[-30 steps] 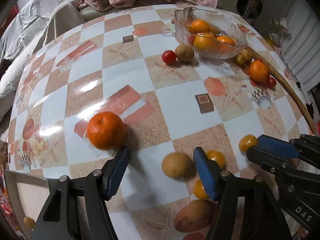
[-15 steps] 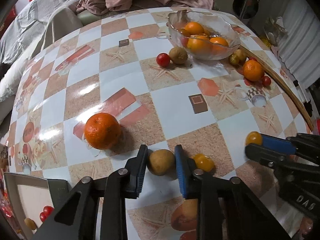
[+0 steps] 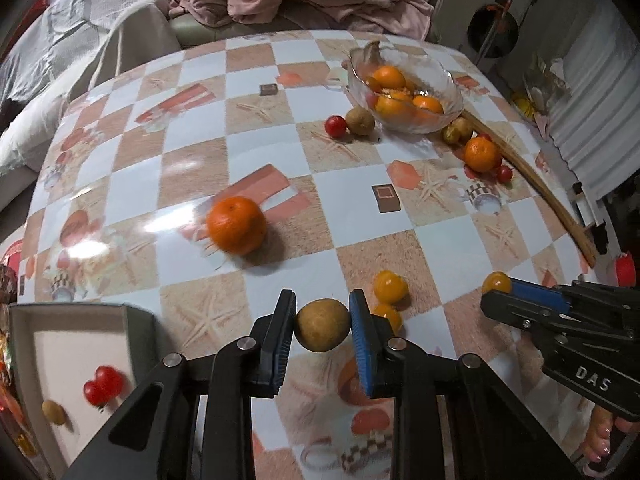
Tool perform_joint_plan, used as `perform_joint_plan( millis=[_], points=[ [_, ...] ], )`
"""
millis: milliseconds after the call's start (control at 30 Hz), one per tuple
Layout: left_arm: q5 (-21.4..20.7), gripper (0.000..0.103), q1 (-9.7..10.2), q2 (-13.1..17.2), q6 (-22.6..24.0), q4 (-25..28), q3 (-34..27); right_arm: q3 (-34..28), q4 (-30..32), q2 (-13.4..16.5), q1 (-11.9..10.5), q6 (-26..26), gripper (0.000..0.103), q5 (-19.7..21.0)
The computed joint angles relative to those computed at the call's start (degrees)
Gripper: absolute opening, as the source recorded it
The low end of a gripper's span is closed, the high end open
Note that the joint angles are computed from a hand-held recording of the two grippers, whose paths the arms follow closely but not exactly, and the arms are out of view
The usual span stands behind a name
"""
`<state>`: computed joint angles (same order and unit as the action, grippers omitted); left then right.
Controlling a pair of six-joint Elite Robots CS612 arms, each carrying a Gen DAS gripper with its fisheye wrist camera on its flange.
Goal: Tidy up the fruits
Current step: 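Carry the brown fruit and yellow tomato over the white tray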
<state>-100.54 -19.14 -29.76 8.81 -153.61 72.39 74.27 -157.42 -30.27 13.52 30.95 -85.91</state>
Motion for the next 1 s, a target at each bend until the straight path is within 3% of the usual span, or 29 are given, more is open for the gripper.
perform_joint_plan(
  millis=[533,1000],
  points=[
    [0.92,0.029,4.53,-5.53,-5.66,-5.28,8.88,-5.99,3.36,1.52,3.23,-4.46,0.023,1.94],
    [4.67,0.029,9.23,-7.86,-10.98,-6.84,14.45,-18.36,11.22,6.77,7.47,-11.88,0.023,6.25]
  ],
)
